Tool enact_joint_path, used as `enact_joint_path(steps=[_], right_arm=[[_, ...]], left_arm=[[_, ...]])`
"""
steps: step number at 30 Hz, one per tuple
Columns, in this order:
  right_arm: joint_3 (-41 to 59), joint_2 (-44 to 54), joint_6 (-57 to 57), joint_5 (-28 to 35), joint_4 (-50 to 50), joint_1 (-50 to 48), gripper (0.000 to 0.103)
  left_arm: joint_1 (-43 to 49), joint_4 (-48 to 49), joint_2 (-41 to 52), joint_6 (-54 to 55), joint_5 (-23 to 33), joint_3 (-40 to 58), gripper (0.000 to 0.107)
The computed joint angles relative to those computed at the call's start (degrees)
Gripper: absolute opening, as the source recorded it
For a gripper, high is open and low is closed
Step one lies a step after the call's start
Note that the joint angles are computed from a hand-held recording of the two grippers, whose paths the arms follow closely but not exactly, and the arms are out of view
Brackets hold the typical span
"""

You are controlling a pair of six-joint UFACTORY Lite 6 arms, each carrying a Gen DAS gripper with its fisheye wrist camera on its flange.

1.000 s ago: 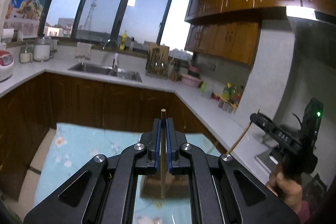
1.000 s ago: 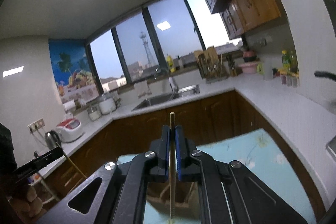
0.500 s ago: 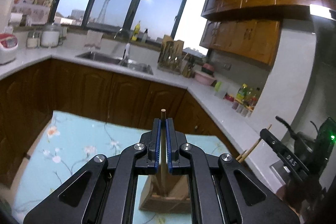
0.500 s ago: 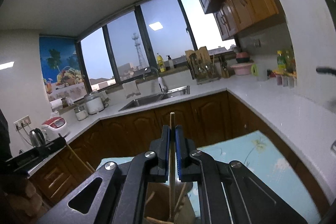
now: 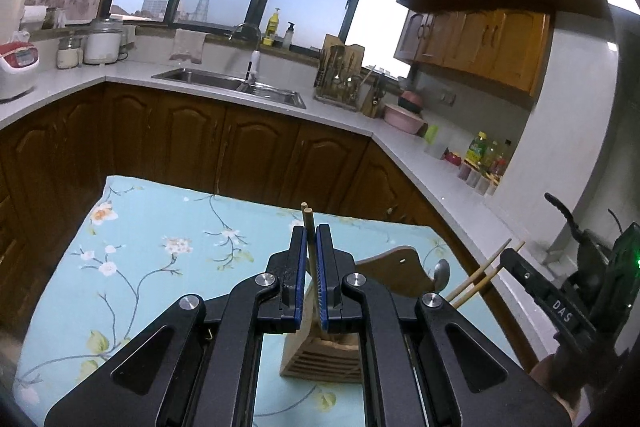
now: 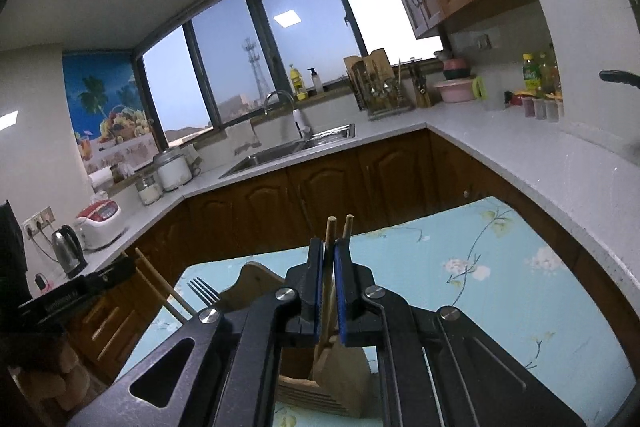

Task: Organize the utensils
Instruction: 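Open both tools to release the chopsticks into the wooden holder, then move both tools back over the remaining chopsticks on the cloth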

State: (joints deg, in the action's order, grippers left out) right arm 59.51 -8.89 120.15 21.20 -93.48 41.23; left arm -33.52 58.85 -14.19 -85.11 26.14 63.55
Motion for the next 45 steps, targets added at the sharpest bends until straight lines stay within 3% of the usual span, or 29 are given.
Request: enact_joint_path(steps=[7,12,14,17,18,19,20,21,25,31,34,45], right_arm=[[1.71,0.90,-5.34,-0.91,4.84,-0.43,0.006],[2.99,1.27,-9.23,-0.41,8.89,0.07,0.015],[2.44,0.25,-7.36,0.08,7.06,0.60,0.034],[-0.16,-3.30,-1.94,0.95,2.34,1.52,0.057],[-0.74,-4.27,-1.34,1.33,1.78,1.76,0.064],[-1.33,-5.25,-0.95,1.42,1.36,2.00,0.081],[-2.39,-6.73,-0.36,1.64,0.61,2.42,0.090],[-3.44,-8.03,0.28,2.85,-0.19,3.29,0.091],[-7.46,-12.89,-0.61,6.84,0.57,6.85,0.092],[-15.41,-22.62,-4.13,11.69,6.39,12.54,0.093],[-19.30,-27.65,-6.08,16.20,10.00,17.22,0.094],[-32.35,-41.63,-3.98,43.64,19.57,44.39,0.095]], left_arm=[[-0.17,-0.82,0.47,0.67,0.15,0.52,0.005],[2.06,-9.81,-1.24,8.51,-2.37,0.19,0.005],[1.29,-9.40,-2.92,8.13,-1.18,-0.59,0.013],[-1.41,-5.37,-5.60,4.06,2.96,-1.89,0.047],[-2.69,-3.12,-7.05,2.01,4.58,-2.89,0.049],[-3.38,-2.49,-8.05,1.55,5.53,-3.50,0.052],[-4.26,-2.04,-9.21,0.97,6.83,-4.26,0.061],[-5.37,-1.11,-10.67,-0.42,8.38,-5.38,0.070],[-10.57,1.45,-16.52,-4.73,14.89,-10.23,0.081],[-19.79,2.32,-24.24,-9.40,25.12,-16.51,0.083],[-28.42,3.49,-27.66,-14.83,32.77,-20.16,0.083],[-58.03,0.83,-31.38,-32.67,54.74,-28.97,0.084]])
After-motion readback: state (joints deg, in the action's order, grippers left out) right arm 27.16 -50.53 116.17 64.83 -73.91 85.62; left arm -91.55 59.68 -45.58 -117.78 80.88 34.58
